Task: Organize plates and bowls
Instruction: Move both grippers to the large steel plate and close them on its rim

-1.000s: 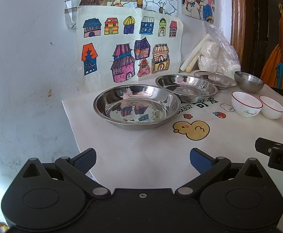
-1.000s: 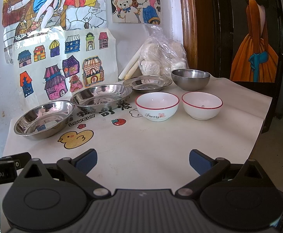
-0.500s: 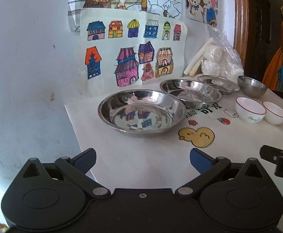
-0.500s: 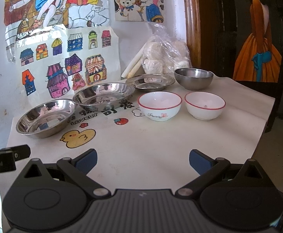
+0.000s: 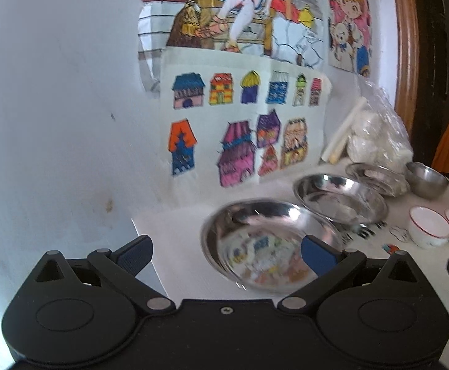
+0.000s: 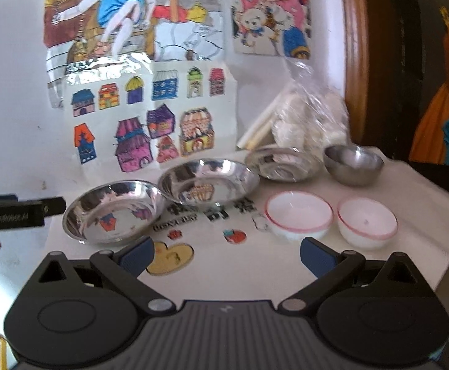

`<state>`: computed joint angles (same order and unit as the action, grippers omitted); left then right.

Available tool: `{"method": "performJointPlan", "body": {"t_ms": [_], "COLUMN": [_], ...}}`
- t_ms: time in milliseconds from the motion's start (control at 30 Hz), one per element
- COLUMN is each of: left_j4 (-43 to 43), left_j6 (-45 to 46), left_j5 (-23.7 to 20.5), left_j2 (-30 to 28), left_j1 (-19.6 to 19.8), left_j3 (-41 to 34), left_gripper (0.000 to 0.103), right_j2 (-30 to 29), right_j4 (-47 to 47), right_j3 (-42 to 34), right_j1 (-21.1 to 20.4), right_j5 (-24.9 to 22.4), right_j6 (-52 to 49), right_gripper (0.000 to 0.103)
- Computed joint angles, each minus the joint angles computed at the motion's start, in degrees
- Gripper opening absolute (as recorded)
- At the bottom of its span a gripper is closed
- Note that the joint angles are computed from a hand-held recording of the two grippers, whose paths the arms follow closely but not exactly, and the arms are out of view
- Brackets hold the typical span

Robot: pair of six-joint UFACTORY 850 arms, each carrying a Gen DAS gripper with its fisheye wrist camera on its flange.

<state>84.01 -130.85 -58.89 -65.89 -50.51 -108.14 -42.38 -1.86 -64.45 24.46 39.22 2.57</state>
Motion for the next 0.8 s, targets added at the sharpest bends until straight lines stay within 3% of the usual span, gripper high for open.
{"method": "performJointPlan", "body": {"t_ms": [133, 300, 467, 600, 800], "left_j4": [0.68, -0.03, -0.26, -1.34, -1.85], "left_j6": [0.28, 0.69, 1.30, 1.70, -0.94], "left_j5": [1.56, 8.18, 11.73, 11.59, 11.83], "left_j2": [1.07, 1.83, 0.57, -0.84, -1.66], "left_j1": [1.95, 4.96, 6.38, 6.67, 6.96], "left_j3": [1.40, 2.57, 1.54, -0.16, -0.96], "left_gripper": [0.102, 0.102, 0.102, 0.102, 0.099], "right_j2": [-0.73, -2.51, -5.86, -9.61, -14.07], "right_j4": [-1.96, -1.43, -8.26, -18.47, -18.52], "right_j3": [-3.04, -7.94, -14.49, -20.43, -26.54], "right_j1": [0.62, 2.37, 3.16, 3.01, 3.79], "right_j5": [-2.19, -5.76, -11.33, -16.25, -21.52], "right_j6": [-0.57, -3.53, 4.54, 17.36, 18.74], "right_gripper": [0.103, 0.103, 0.103, 0.101, 0.087]}}
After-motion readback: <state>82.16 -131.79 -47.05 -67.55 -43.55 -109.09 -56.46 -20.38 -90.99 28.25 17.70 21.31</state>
